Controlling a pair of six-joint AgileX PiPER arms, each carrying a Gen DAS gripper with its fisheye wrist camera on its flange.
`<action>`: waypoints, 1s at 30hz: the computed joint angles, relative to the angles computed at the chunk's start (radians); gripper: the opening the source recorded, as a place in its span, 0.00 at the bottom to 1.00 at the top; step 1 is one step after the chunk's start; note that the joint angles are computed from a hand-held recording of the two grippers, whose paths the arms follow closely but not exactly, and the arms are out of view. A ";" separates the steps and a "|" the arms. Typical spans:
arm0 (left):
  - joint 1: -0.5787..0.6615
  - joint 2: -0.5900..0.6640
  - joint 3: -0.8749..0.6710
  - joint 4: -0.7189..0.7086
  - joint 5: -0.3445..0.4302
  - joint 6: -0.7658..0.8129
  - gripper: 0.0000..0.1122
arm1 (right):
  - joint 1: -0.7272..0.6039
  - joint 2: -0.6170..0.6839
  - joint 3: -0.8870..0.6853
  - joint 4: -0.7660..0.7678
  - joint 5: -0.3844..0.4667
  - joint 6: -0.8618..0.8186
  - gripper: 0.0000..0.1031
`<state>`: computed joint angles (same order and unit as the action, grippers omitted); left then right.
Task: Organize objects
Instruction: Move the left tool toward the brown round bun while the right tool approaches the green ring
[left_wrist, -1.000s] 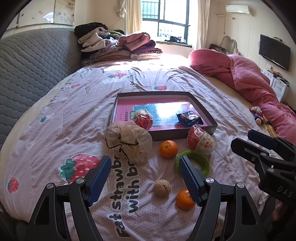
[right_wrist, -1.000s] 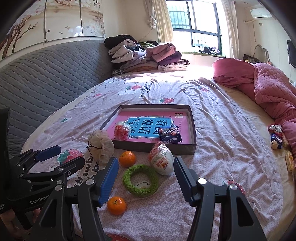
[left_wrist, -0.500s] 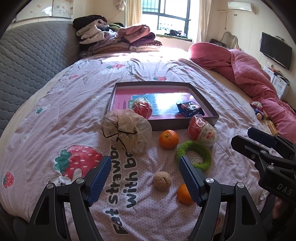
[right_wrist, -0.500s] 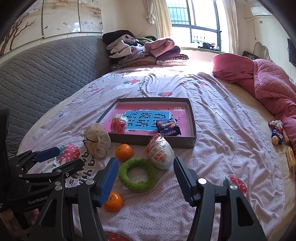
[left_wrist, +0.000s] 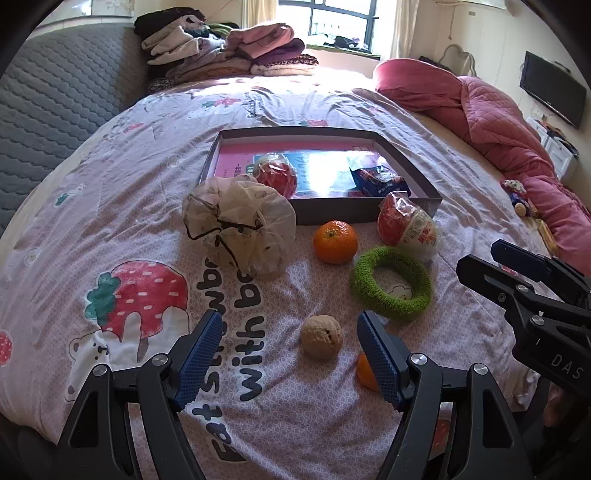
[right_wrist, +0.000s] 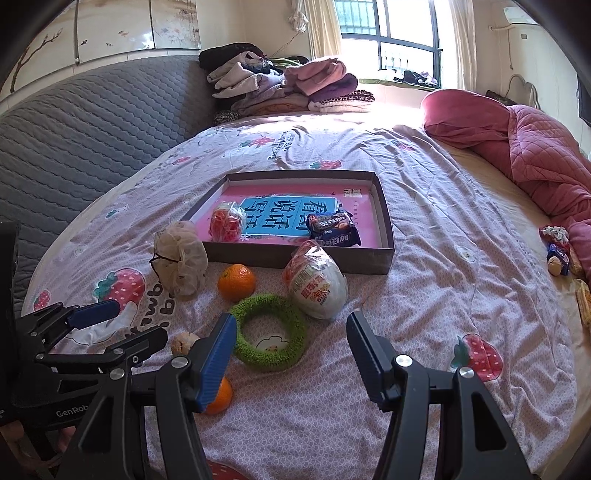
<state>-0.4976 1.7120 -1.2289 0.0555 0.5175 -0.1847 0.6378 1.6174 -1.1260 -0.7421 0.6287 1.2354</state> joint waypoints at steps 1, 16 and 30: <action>-0.001 0.003 -0.001 -0.003 0.001 0.003 0.68 | -0.003 0.005 -0.001 0.005 0.000 -0.004 0.59; -0.022 0.024 0.019 -0.008 -0.005 0.012 0.68 | -0.024 0.037 0.003 0.039 -0.018 -0.030 0.59; -0.060 0.011 0.054 0.028 -0.019 -0.022 0.68 | -0.038 0.068 -0.002 0.044 -0.014 -0.032 0.59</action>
